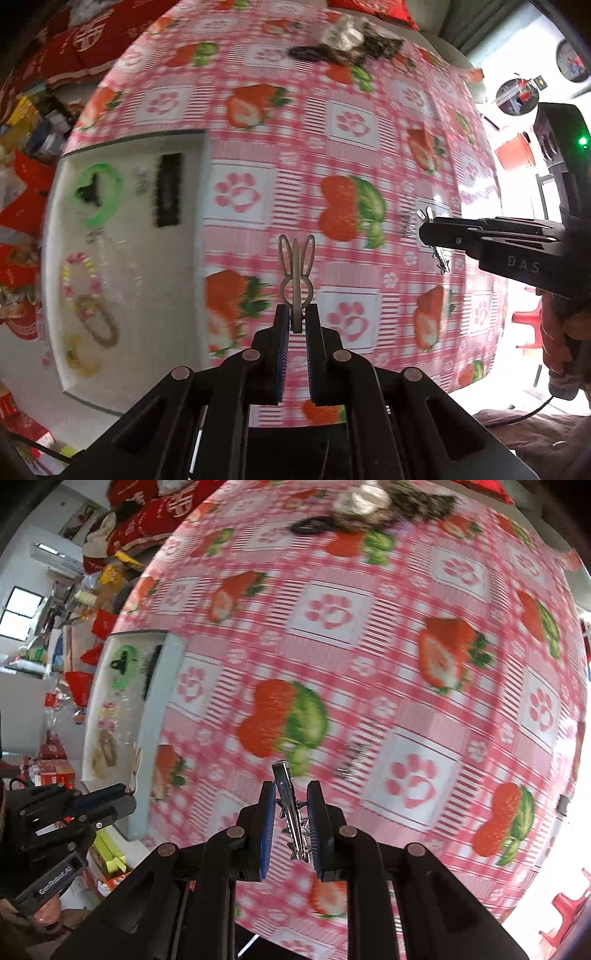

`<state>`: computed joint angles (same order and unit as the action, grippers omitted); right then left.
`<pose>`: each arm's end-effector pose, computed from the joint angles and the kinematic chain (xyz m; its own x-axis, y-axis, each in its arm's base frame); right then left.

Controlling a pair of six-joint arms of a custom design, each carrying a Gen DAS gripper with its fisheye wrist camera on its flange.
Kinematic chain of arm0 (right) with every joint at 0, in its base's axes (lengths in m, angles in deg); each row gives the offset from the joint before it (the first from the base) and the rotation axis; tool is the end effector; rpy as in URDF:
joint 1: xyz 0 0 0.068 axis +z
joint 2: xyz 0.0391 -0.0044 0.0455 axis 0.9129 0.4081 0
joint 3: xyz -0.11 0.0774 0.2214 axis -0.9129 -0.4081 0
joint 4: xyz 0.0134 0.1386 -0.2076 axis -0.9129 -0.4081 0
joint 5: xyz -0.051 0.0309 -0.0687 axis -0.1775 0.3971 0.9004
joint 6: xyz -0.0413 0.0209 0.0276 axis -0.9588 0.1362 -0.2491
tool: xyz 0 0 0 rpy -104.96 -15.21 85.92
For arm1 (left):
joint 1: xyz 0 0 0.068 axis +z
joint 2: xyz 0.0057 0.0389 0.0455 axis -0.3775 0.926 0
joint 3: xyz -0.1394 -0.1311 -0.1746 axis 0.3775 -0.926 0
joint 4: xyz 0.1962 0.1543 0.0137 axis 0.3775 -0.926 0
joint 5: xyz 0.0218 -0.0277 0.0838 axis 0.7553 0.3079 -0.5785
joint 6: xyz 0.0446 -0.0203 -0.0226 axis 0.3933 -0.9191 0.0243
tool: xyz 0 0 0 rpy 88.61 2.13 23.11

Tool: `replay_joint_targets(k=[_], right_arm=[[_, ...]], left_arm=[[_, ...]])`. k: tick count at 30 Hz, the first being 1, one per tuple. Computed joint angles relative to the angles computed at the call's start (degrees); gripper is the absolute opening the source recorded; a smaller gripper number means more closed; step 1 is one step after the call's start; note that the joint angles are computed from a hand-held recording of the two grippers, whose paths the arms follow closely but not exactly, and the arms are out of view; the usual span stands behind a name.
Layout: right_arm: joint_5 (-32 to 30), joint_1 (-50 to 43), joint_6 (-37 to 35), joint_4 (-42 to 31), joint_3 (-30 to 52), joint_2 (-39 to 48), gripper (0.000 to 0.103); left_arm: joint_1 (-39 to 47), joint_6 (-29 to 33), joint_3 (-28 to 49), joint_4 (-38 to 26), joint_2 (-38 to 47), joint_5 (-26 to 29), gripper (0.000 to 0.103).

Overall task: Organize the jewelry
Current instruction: 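Carry the barrette with the right tool while the left tool carries the bunny clip to the tray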

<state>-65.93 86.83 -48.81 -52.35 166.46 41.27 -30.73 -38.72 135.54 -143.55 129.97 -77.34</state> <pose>0.3106 0.1258 0.2691 -0.9469 -0.2910 -0.1370 -0.3138 0.9290 0.1961 0.2472 -0.0440 0.2912 -0.9937 0.0544 -0.0977 0.0730 0.9773 -0.1990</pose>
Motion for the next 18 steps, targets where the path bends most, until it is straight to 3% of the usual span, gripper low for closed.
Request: replay_joint_targets(k=[11,18], right_arm=[[-0.15,16.17,5.49,-2.09,15.21,11.41,0.019],[-0.02,23.54,6.13,-6.79,32.85,25.60,0.019]], left_arm=[[21.67,11.12,-8.67,-1.19,-6.18,0.20,0.014],[30.82,15.83,-15.81,1.90,-6.97,-0.56,0.014]])
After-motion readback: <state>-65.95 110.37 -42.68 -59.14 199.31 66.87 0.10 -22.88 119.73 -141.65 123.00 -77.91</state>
